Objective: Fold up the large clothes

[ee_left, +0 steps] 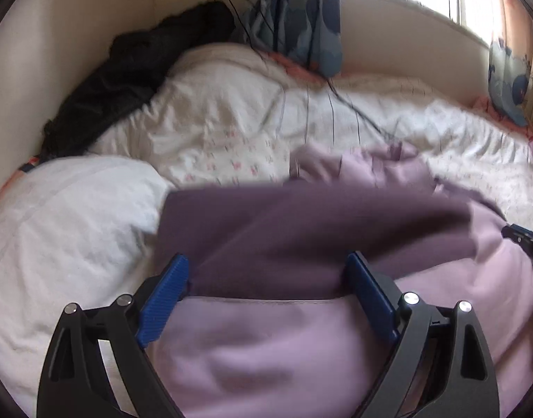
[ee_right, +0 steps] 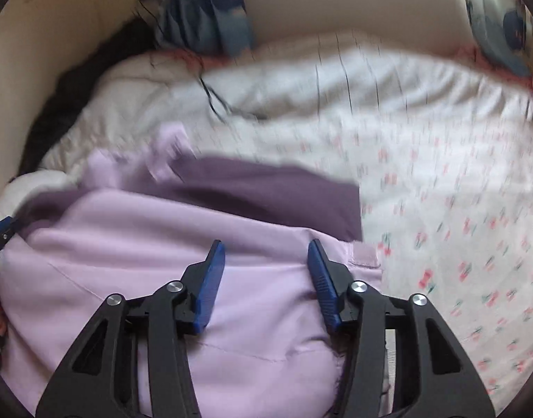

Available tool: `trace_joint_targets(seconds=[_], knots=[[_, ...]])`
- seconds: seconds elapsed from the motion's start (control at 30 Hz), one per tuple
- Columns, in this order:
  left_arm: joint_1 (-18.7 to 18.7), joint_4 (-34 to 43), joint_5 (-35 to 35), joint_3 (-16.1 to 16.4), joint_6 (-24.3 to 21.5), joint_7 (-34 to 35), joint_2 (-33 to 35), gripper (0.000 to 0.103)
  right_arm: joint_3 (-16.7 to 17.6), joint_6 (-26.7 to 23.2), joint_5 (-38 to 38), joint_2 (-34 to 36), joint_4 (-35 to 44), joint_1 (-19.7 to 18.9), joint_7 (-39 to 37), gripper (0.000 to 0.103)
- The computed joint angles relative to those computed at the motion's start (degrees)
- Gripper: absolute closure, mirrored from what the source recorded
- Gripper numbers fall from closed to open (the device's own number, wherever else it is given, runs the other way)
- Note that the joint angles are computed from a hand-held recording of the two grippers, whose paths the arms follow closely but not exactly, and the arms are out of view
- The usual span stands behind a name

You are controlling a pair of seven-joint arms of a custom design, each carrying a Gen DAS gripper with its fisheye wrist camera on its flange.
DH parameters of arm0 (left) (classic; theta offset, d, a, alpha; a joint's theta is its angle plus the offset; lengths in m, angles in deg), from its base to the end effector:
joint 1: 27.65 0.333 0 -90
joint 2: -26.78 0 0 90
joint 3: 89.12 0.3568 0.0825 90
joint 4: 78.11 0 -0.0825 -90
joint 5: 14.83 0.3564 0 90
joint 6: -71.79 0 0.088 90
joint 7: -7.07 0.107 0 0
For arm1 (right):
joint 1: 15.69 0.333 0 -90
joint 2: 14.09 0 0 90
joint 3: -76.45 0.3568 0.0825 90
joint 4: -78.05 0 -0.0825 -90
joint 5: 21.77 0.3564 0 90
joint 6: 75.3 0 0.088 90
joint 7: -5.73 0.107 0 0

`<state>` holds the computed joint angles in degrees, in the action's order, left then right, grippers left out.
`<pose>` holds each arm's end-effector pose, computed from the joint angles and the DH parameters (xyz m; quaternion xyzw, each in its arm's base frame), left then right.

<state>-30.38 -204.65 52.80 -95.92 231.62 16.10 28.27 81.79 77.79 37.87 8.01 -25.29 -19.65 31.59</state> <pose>0.5227 -0.1302 0.4663 -0.7166 0.5725 -0.2298 0.3255 0.6681 -0.0177 0.4271 -0.7350 0.5513 -0.1170 0.3770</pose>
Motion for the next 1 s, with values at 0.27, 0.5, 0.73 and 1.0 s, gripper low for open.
trace_joint_targets(seconds=[0.27, 0.5, 0.73, 1.0], knots=[[-0.7, -0.8, 7.5, -0.3, -2.2, -6.2, -0.2, 0.013, 1.1, -1.2, 17.4, -7.6, -6.0, -3.6, -16.4, 0.052], [-0.9, -0.8, 8.3, -0.6, -3.1, -6.5, -0.1, 0.011, -2.4, -3.1, 6.7, -3.8, -3.8, -0.6, -6.9, 0.052], [-1.4, -1.3, 8.3, -1.1, -4.9, -6.3, -0.9, 0.01, -2.9, -2.9, 17.5, -11.2, -10.9, -0.6, -23.0, 0.05], [-1.9, -6.1, 16.3, -2.7, -5.7, -17.6, -5.3, 0.007, -4.5, -4.0, 4.1, -7.4, -8.1, 1.1, -11.2, 0.049]])
